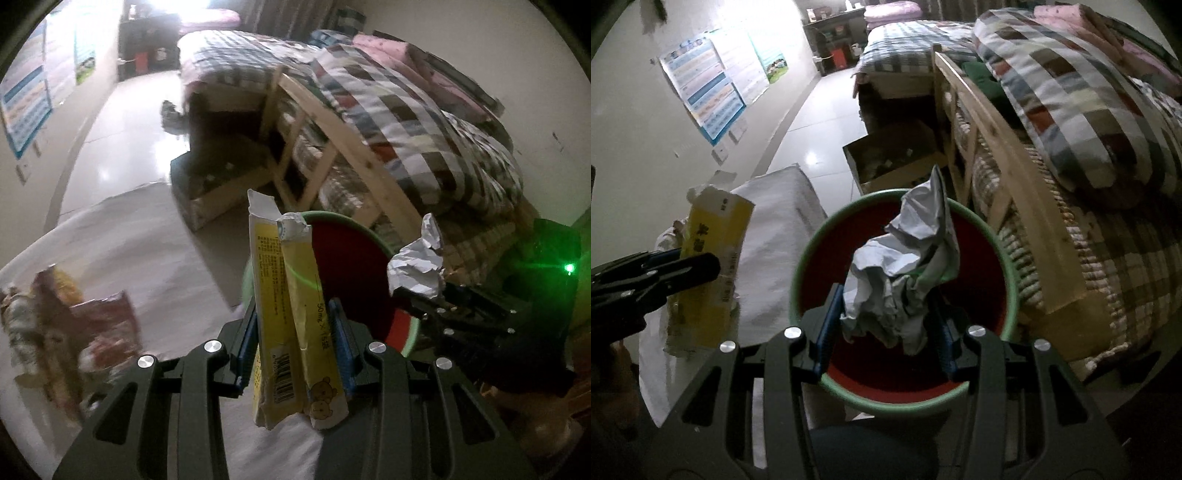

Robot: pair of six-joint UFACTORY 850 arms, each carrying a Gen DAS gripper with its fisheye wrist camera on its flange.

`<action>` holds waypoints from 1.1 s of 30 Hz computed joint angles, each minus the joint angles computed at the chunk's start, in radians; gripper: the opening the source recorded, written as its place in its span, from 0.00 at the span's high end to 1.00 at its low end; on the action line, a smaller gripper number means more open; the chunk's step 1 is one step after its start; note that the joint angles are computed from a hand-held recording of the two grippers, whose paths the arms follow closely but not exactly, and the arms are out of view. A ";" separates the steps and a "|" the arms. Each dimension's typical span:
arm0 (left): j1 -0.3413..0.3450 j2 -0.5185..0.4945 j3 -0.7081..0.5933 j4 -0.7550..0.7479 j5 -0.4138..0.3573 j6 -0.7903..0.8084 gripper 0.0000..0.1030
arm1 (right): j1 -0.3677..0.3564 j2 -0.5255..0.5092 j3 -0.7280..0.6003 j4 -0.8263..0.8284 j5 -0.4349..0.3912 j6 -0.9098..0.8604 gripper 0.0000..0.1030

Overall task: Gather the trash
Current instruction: 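Carry foil and yellow box over the green bucket and open both tools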

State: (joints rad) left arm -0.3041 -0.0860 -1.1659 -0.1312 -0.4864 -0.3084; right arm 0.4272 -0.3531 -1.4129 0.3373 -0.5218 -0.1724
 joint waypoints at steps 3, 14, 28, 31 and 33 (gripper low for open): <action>-0.006 -0.040 -0.034 -0.058 -0.002 0.049 0.67 | -0.019 -0.007 0.005 0.020 -0.008 -0.028 0.57; -0.013 -0.134 -0.108 -0.136 -0.010 0.113 0.60 | -0.039 -0.030 0.012 0.053 -0.012 -0.099 0.57; 0.023 -0.111 -0.078 -0.225 0.052 0.126 0.15 | -0.031 -0.040 0.003 0.034 -0.001 -0.104 0.12; 0.030 -0.086 -0.055 -0.185 0.067 0.077 0.09 | -0.025 -0.034 0.005 0.020 0.003 -0.090 0.08; 0.037 -0.064 -0.036 -0.150 0.072 0.035 0.08 | -0.019 -0.029 0.007 0.011 0.004 -0.080 0.06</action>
